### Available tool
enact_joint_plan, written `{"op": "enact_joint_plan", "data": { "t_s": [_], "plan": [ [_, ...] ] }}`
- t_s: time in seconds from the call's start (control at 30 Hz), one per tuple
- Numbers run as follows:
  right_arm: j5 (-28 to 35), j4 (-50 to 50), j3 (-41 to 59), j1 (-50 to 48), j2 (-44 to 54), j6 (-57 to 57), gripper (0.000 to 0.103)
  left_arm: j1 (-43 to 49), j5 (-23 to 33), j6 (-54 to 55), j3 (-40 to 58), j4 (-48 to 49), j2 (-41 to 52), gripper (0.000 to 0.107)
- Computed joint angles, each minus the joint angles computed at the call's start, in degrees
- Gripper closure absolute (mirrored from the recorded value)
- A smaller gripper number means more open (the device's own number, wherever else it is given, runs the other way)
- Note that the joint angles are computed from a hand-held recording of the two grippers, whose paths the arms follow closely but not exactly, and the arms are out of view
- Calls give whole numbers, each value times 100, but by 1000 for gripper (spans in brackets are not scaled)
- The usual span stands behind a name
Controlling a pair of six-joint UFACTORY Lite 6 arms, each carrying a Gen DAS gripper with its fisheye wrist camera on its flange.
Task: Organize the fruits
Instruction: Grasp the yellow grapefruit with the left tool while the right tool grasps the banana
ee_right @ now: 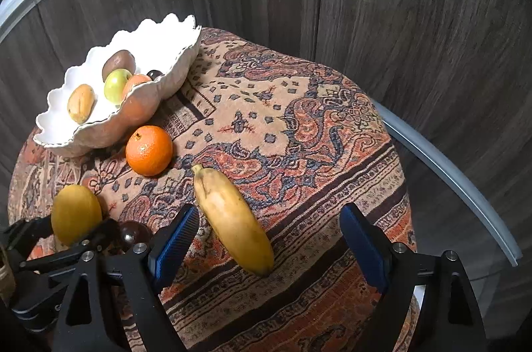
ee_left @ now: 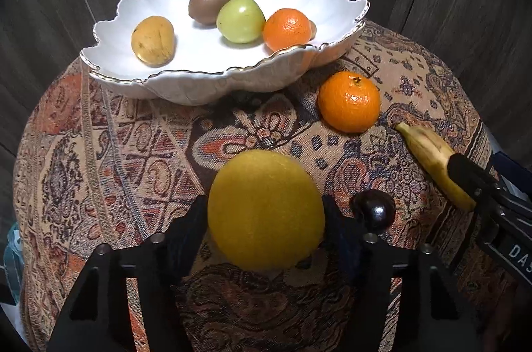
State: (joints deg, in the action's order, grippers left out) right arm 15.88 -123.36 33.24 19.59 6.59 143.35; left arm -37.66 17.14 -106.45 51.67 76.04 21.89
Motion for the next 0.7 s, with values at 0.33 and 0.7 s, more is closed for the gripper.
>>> {"op": "enact_joint_plan", "data": {
  "t_s": [0.33, 0.7],
  "plan": [
    [-506, -1814, 590, -242, 762, 1061, 17, 32, -19, -164, 22, 62, 18, 52],
    [-435, -2175, 639, -104, 931, 1240, 63, 48, -16, 28, -106, -313, -132, 52]
  ]
}}
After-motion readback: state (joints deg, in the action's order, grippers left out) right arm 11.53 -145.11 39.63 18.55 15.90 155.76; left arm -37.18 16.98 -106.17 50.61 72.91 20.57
